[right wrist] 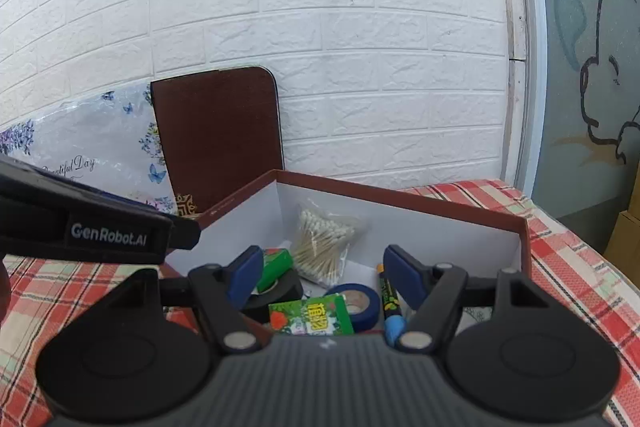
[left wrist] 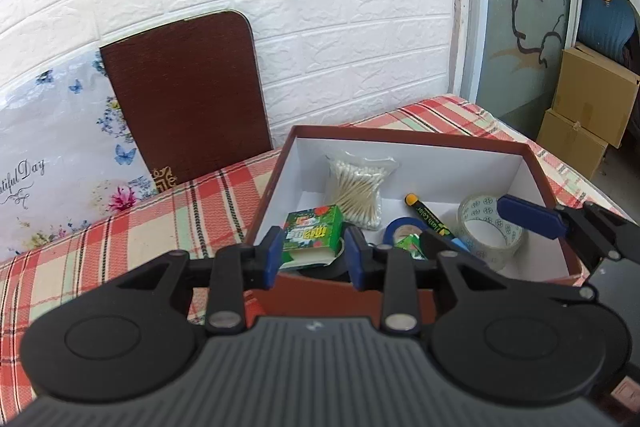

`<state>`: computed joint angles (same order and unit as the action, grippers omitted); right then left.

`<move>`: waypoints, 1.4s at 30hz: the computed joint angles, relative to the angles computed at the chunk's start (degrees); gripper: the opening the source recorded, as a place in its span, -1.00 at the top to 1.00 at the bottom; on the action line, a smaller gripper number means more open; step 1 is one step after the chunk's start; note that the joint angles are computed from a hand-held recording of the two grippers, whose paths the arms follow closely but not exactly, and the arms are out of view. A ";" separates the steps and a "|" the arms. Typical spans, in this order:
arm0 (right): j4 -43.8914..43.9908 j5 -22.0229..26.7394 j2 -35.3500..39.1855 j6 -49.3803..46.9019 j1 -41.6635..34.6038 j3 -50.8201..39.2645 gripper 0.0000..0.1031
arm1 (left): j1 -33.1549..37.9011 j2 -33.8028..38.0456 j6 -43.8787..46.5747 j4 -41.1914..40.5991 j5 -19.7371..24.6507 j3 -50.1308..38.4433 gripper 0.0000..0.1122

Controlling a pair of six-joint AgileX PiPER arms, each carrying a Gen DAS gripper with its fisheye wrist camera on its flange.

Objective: Organize objects

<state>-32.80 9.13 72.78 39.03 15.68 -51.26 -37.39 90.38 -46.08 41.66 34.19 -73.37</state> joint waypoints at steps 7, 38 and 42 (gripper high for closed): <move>-8.36 5.22 -3.71 9.18 4.46 0.63 -0.34 | -0.35 -5.50 -5.06 4.04 -0.99 6.21 0.26; -39.94 32.84 -18.09 60.14 35.26 10.00 -0.71 | -8.00 -24.57 -27.92 24.62 11.24 29.17 -0.84; -39.95 33.43 -17.19 60.73 35.95 9.70 -0.78 | -8.57 -24.32 -28.74 25.24 12.26 29.56 -0.84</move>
<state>-72.75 42.56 55.59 99.76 51.63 -41.56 -45.97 66.06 -74.82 66.90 46.44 -43.81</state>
